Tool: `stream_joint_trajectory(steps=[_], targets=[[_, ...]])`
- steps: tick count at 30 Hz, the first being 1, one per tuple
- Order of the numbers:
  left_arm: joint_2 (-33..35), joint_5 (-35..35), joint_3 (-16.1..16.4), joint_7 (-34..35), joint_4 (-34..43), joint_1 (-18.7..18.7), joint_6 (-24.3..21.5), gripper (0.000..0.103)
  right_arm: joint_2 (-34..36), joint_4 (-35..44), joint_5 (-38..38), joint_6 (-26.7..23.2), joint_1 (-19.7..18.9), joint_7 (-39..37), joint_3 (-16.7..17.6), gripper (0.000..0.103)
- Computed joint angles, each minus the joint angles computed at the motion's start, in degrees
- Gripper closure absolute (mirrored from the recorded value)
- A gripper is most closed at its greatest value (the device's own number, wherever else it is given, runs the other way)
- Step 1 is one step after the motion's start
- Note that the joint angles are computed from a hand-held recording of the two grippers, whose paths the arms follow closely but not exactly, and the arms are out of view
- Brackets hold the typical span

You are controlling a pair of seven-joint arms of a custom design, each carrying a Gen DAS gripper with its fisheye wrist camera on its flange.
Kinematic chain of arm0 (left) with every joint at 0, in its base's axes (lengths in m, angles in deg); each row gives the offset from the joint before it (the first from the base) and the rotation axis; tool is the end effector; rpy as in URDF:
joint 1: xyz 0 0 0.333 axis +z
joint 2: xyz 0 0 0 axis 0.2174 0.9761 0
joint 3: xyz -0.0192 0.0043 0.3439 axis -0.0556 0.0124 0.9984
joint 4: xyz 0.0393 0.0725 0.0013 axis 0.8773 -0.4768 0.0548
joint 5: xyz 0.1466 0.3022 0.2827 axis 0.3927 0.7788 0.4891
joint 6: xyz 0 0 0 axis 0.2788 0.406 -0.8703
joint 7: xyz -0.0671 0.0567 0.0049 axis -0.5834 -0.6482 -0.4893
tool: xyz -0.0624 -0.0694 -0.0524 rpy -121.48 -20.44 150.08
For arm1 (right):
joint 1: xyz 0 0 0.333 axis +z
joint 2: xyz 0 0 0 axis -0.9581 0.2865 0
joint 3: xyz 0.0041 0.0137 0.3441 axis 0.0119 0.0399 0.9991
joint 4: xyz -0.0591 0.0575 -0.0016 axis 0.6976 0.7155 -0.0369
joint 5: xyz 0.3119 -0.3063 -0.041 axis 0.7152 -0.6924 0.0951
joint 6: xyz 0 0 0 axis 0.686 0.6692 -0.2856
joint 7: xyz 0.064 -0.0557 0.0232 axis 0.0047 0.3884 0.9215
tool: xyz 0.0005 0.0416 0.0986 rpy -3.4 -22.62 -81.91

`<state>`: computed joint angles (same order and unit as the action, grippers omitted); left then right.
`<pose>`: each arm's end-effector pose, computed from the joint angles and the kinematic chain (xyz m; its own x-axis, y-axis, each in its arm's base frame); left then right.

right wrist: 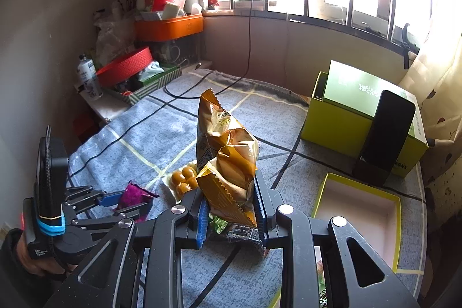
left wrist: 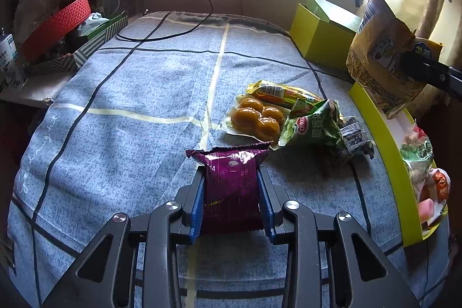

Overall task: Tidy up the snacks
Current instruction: 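Carry the magenta bag and yellow chip bag over the tray with both grippers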

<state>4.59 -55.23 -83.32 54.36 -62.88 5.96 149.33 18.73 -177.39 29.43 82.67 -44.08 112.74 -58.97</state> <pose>0.5861 -0.1967 0.4502 0.1271 -0.9840 0.1247 -0.7474 -0.1776 -0.6402 0.6574 0.3977 0.5290 0.6062 -0.7943 -0.0408 -0.5259 -0.3617 -0.7698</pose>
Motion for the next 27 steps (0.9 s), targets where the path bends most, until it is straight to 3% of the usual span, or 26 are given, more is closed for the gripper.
stream_joint_trajectory(steps=[17, 27], targets=[[-2.76, 8.19, -1.31, -5.62, 2.4, -1.16, 0.1, 0.069, -5.47, -7.76, 6.13, 4.52, -2.26, -3.7, 2.38, 0.079], [-1.01, 10.19, -1.77, -4.94, 6.22, -2.46, 0.62, 0.069, -8.99, -12.54, 9.57, 7.77, -3.55, -5.27, 2.74, 0.079]])
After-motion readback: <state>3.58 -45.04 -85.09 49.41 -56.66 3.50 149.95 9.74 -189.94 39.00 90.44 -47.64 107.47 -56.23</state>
